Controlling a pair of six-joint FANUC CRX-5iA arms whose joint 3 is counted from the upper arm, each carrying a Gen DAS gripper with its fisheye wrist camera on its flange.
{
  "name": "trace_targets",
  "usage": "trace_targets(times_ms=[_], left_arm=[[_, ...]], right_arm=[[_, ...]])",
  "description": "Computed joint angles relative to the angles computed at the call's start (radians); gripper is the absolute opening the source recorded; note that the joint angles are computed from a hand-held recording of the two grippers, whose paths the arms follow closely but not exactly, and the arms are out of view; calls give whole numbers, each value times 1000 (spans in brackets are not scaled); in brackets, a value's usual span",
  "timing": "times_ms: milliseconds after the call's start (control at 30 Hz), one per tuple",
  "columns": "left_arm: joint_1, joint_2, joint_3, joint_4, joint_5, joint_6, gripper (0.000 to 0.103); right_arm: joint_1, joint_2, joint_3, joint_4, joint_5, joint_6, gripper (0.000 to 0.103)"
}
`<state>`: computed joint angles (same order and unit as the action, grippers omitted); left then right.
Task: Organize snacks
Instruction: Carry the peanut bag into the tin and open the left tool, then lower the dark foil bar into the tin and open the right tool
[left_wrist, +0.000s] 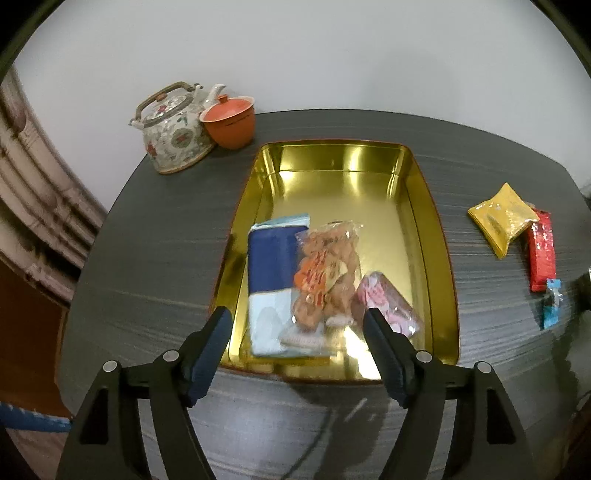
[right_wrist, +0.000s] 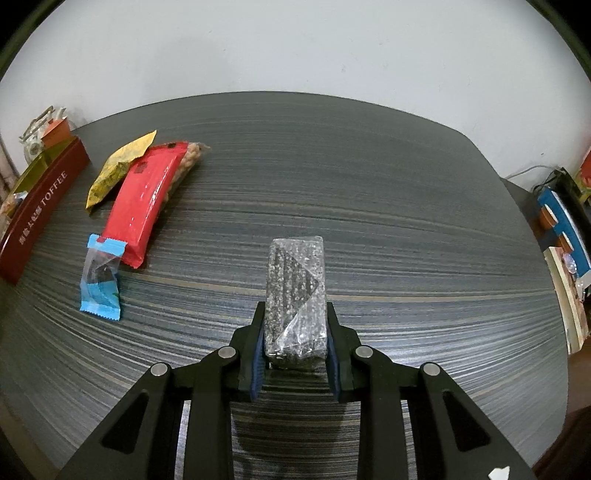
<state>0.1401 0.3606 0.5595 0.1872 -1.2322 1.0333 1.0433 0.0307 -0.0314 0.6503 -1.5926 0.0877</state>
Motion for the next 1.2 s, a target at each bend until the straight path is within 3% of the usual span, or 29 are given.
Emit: trace_targets(times_ms=[300,500,833,1200], left_arm=[[58,-82,-116,42,86,-3,85],[85,-74,-114,36,76,17,85],[120,-52,-86,73,58,66,86],[120,-46,-76,59,64,85,86]], right_arm=[[1,36,76,48,-7,-2,24],[6,125,202,78,14,88,24],[12,310,473,68,94,275,24],[-1,546,827,-28,167,484,24]])
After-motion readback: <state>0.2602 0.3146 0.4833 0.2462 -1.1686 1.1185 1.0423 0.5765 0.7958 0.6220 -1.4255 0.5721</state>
